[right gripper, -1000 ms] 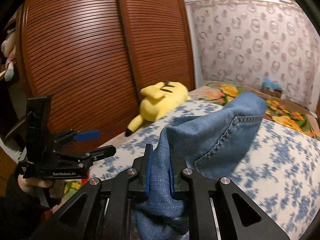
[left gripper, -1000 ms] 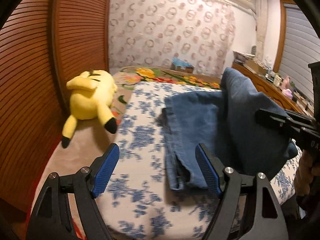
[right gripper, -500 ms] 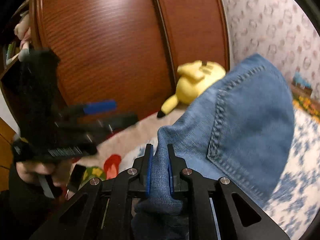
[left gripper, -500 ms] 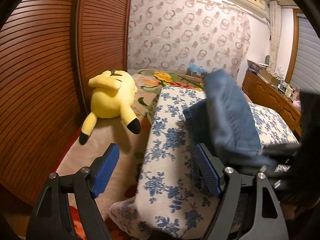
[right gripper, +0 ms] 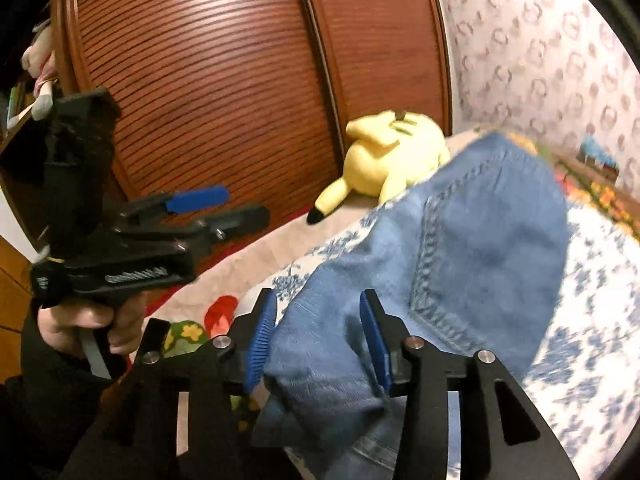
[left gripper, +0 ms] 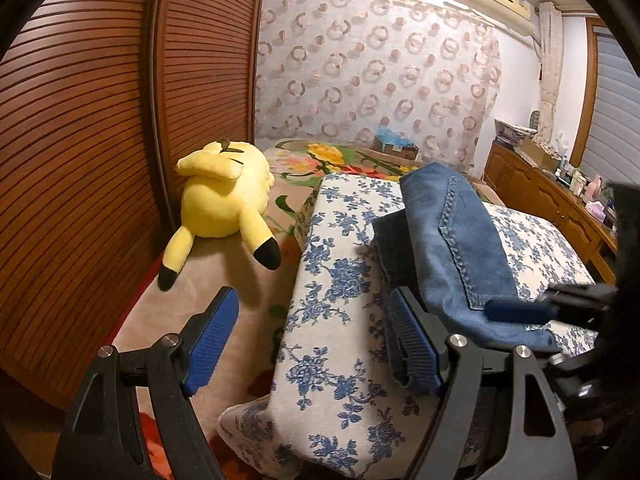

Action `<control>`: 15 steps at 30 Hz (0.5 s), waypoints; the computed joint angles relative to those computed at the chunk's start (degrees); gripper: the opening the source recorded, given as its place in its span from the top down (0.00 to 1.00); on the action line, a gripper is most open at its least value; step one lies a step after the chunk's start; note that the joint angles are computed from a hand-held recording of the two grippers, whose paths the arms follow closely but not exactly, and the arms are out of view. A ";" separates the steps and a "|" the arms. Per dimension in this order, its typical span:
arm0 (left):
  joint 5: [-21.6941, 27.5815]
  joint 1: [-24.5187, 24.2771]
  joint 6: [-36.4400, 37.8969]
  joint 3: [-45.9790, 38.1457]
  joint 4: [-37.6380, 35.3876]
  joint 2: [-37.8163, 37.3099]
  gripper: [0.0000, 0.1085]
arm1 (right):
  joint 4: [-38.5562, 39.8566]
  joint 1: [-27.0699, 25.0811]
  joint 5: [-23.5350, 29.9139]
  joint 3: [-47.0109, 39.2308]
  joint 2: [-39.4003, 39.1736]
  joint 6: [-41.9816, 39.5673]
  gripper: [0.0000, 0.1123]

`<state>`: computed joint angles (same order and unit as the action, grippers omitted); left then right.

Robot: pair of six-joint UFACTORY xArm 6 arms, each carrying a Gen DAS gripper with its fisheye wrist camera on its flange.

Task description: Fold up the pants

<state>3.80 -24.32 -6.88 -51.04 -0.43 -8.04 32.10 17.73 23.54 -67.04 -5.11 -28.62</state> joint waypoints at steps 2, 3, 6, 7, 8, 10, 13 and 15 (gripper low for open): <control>0.25 -0.53 -0.33 -0.52 0.56 0.17 0.27 | 0.49 0.35 -2.72 2.22 -2.47 -1.17 0.57; 0.54 -0.78 -0.98 -1.12 1.20 0.35 0.27 | 1.17 0.01 -3.58 2.95 -3.55 -1.97 0.56; 0.14 -2.00 0.80 -2.90 -0.57 1.11 0.27 | 0.30 -1.06 -6.69 6.24 -7.01 -1.40 0.55; 0.12 -2.50 1.64 -3.73 -1.15 1.57 0.27 | -1.54 -1.55 -7.91 7.03 -7.71 0.38 0.54; 0.31 -2.97 2.46 -4.46 -1.80 2.01 0.27 | -3.55 -1.73 -8.92 8.21 -8.56 2.57 0.54; 0.91 -3.80 3.56 -5.89 -2.60 2.91 0.27 | -5.23 -3.18 -9.40 8.48 -8.53 4.64 0.53; 1.62 -5.38 7.52 -7.37 -6.25 4.25 0.27 | -9.51 -5.30 -10.03 7.31 -6.61 7.83 0.53; 2.41 -6.24 9.88 -8.16 -8.44 5.29 0.27 | -14.79 -6.28 -9.48 5.21 -4.46 12.00 0.53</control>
